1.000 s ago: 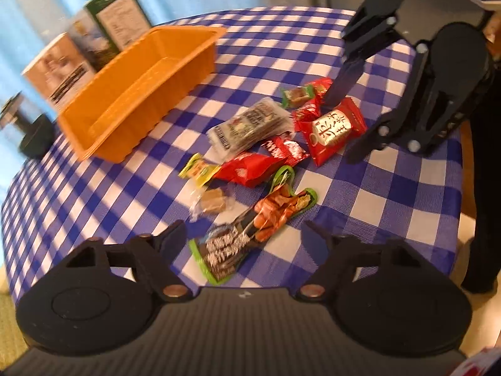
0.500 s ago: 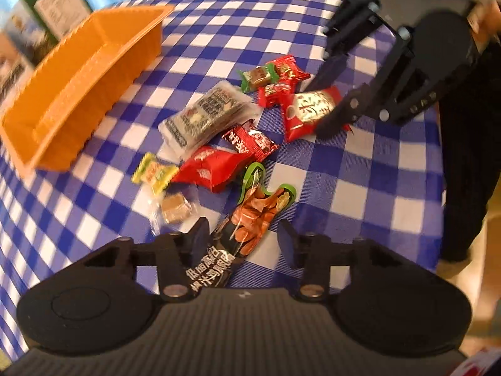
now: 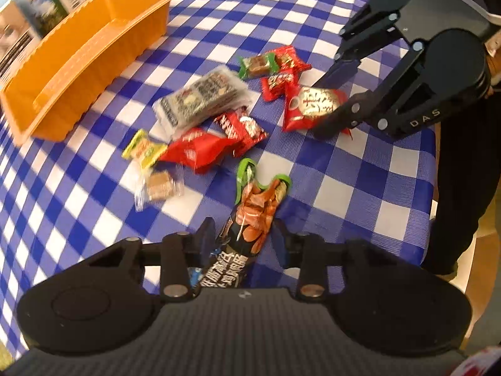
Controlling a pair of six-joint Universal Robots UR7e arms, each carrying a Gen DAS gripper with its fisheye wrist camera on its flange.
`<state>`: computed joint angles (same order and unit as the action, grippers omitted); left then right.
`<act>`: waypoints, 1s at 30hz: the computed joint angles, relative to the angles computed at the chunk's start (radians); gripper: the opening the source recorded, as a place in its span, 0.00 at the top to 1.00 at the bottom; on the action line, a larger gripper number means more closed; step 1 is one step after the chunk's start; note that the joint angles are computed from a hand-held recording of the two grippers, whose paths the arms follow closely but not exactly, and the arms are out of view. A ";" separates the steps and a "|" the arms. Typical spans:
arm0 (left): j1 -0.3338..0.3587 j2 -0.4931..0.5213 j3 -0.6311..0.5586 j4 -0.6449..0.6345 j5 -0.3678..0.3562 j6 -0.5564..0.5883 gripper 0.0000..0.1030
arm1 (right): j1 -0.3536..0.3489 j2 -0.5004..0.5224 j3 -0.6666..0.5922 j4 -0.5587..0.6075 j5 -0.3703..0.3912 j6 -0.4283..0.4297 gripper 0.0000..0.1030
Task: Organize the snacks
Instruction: 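Grasp the sausage-snack stick with the left tool while the right tool grasps a red candy packet, then carry both snacks over the orange tray and open both tools to drop them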
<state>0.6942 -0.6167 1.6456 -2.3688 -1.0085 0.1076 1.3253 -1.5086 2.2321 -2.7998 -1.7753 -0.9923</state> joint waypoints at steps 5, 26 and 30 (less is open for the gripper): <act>-0.027 -0.010 0.043 -0.042 0.020 -0.205 0.72 | -0.019 -0.033 0.047 -0.059 0.041 0.024 0.71; -0.120 -0.024 0.090 -0.213 0.170 -0.635 0.75 | -0.020 -0.183 0.095 -0.102 0.175 0.125 0.73; -0.112 -0.009 0.019 -0.217 0.214 -0.614 0.75 | 0.019 -0.132 0.034 -0.134 0.178 0.174 0.73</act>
<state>0.5825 -0.6254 1.6641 -2.5858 -0.7944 -0.5067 1.3444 -1.6402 2.2666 -2.9337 -1.5976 -0.8186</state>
